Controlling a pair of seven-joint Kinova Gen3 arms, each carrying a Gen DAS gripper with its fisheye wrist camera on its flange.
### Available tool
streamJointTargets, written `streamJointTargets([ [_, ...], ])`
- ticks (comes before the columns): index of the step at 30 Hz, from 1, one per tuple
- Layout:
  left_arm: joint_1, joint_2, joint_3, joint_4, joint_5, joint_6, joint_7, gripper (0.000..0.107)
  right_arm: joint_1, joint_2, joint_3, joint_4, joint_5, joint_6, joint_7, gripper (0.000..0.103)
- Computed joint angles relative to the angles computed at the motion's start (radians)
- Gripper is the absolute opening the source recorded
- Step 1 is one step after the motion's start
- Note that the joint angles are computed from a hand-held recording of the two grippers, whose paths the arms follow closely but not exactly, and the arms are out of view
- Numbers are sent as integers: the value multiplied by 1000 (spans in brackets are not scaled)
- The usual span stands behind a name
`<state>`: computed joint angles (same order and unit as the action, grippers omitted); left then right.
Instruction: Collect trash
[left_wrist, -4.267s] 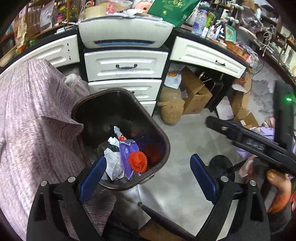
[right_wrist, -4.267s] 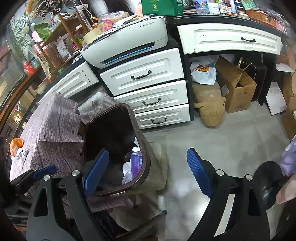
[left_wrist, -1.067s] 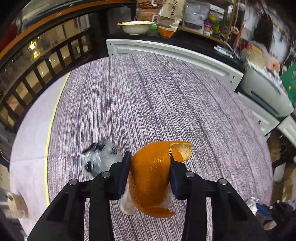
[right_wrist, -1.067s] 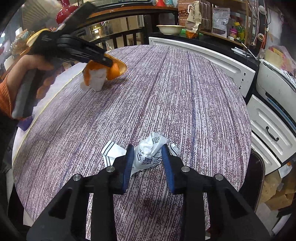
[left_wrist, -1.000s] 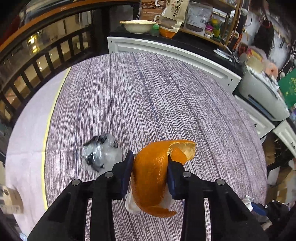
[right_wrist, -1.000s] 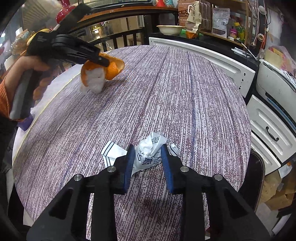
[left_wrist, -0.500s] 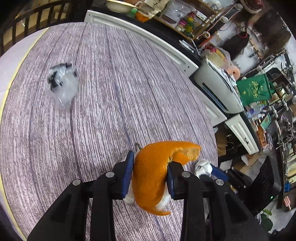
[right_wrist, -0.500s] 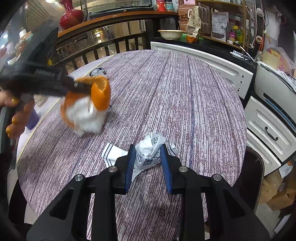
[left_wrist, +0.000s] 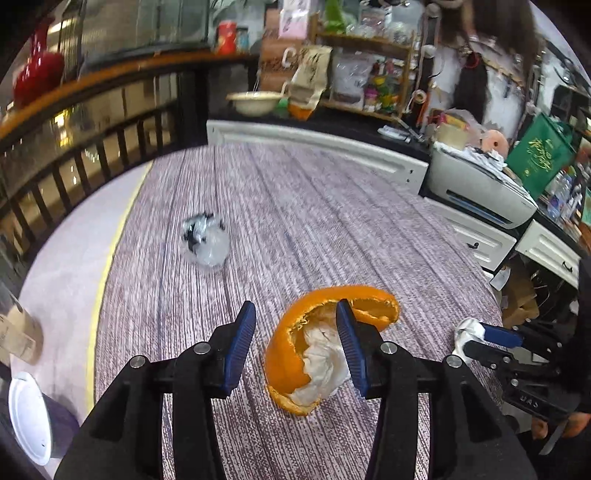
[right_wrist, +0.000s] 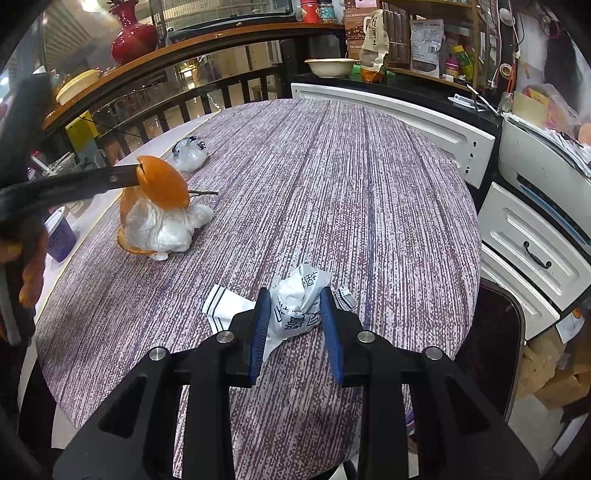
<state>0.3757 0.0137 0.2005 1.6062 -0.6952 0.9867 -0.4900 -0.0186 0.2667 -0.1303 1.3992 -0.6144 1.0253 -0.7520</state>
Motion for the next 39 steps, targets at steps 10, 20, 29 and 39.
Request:
streamJointTargets([
  [10, 15, -1, 46, 8, -111, 27, 76, 53, 2, 5, 1, -1, -5, 4, -3, 29],
  [20, 28, 77, -62, -32, -50, 17, 32, 53, 14, 1, 4, 2, -13, 9, -1, 29],
  [29, 9, 221, -69, -235, 104, 110, -253, 54, 18, 7, 5, 1, -12, 14, -11, 29],
  [39, 87, 157, -137, -156, 29, 67, -74, 20, 38, 10, 7, -5, -34, 24, -10, 29],
])
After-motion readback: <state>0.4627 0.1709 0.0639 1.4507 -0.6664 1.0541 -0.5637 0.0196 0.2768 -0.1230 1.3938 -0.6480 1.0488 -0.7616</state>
